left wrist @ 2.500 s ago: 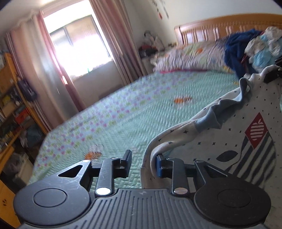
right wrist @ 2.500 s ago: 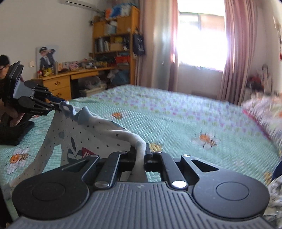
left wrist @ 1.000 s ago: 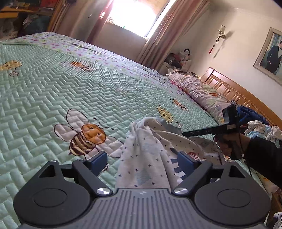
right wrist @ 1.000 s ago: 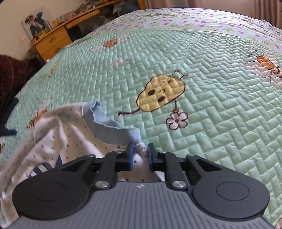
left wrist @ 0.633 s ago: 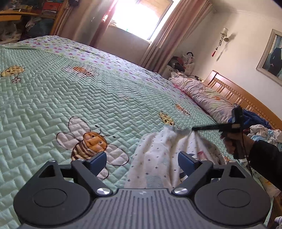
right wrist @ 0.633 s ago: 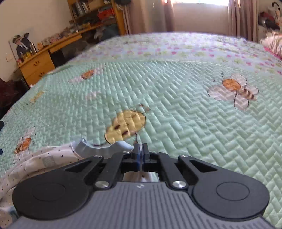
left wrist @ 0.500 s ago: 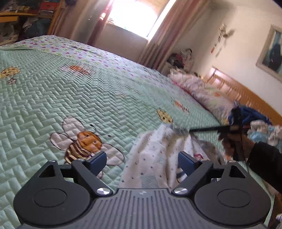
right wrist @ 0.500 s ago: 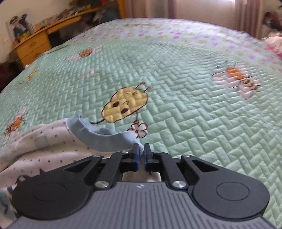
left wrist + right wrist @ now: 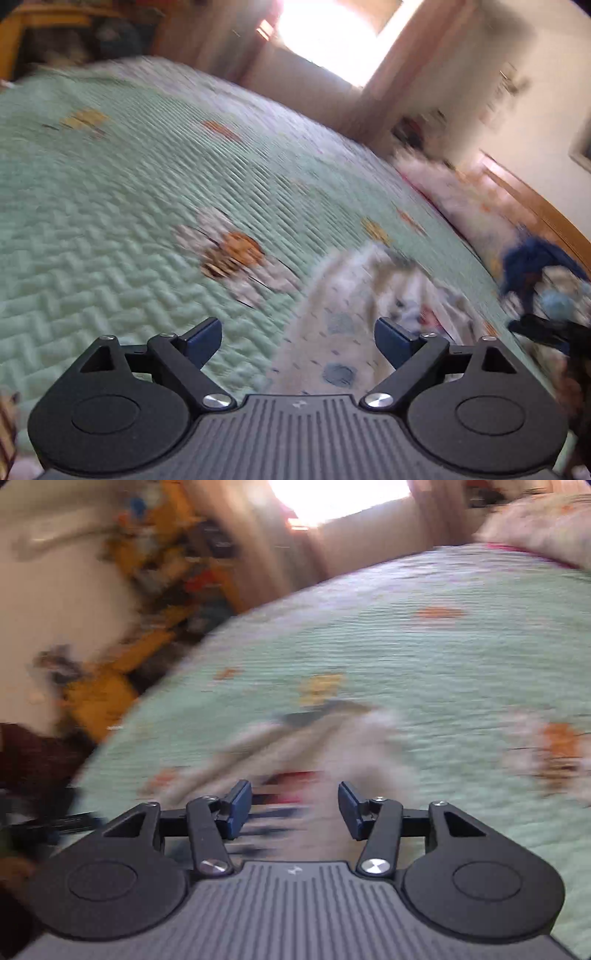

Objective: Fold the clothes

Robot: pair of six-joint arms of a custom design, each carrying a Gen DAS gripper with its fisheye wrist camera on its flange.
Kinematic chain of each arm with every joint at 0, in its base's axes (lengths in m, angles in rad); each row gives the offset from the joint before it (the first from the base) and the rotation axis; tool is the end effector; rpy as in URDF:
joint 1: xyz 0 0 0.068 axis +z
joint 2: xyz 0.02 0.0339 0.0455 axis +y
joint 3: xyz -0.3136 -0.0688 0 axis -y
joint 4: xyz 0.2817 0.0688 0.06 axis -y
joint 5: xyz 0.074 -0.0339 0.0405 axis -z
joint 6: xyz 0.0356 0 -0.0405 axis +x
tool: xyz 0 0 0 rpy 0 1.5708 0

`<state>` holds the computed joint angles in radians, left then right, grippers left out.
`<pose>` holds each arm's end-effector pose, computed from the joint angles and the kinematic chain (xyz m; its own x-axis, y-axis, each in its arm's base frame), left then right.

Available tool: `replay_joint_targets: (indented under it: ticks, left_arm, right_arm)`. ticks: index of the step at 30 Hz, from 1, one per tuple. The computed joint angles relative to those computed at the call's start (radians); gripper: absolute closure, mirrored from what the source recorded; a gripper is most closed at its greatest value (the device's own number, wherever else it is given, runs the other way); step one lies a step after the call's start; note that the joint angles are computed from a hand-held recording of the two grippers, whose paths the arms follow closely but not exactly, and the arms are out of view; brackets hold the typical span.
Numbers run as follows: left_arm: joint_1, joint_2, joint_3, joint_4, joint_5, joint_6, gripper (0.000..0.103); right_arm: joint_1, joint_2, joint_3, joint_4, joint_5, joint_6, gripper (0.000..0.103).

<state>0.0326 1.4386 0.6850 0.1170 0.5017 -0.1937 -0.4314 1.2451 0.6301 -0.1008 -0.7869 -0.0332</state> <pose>0.3101 -0.0070 0.2128 -0.6519 -0.1901 -0.7341 0.2369 0.8686 -0.4353 0.2460 -0.0855 0.2320 -0.5895 0.2455 -0.7696 -0.2099 0.8734 0.4394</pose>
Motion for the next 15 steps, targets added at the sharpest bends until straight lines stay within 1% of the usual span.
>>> replay_joint_targets:
  ticks: [1, 3, 5, 7, 8, 9, 11, 14, 15]
  left_arm:
    - [-0.009, -0.025, -0.029, 0.031, -0.038, -0.025, 0.009]
    - [-0.014, -0.053, -0.075, 0.091, -0.058, -0.05, 0.009]
    - [-0.02, -0.055, -0.104, 0.146, -0.061, -0.033, 0.009]
    - [-0.033, -0.045, -0.126, 0.211, -0.069, -0.018, 0.009]
    - [-0.038, -0.039, -0.143, 0.261, -0.07, -0.027, 0.009]
    - [-0.042, -0.033, -0.162, 0.313, -0.065, -0.044, 0.009]
    - [-0.052, -0.025, -0.193, 0.398, -0.046, -0.067, 0.009]
    - [-0.08, -0.031, -0.223, 0.464, -0.028, -0.017, 0.009]
    - [-0.087, -0.031, -0.232, 0.481, -0.023, 0.0, 0.009]
  right_arm:
    - [0.089, -0.014, 0.001, 0.038, 0.036, 0.014, 0.048]
    - [0.291, 0.008, 0.044, 0.101, 0.177, -0.036, 0.048]
    - [0.436, 0.12, 0.148, 0.106, 0.319, -0.22, 0.048]
    - [0.522, 0.269, 0.284, 0.078, 0.435, -0.412, 0.049]
    - [0.533, 0.358, 0.382, 0.021, 0.456, -0.477, 0.05]
    - [0.534, 0.442, 0.484, -0.053, 0.454, -0.524, 0.05]
    - [0.527, 0.59, 0.679, -0.186, 0.461, -0.601, 0.061]
    - [0.523, 0.738, 0.895, -0.358, 0.482, -0.712, 0.062]
    - [0.527, 0.76, 0.925, -0.382, 0.495, -0.739, 0.062]
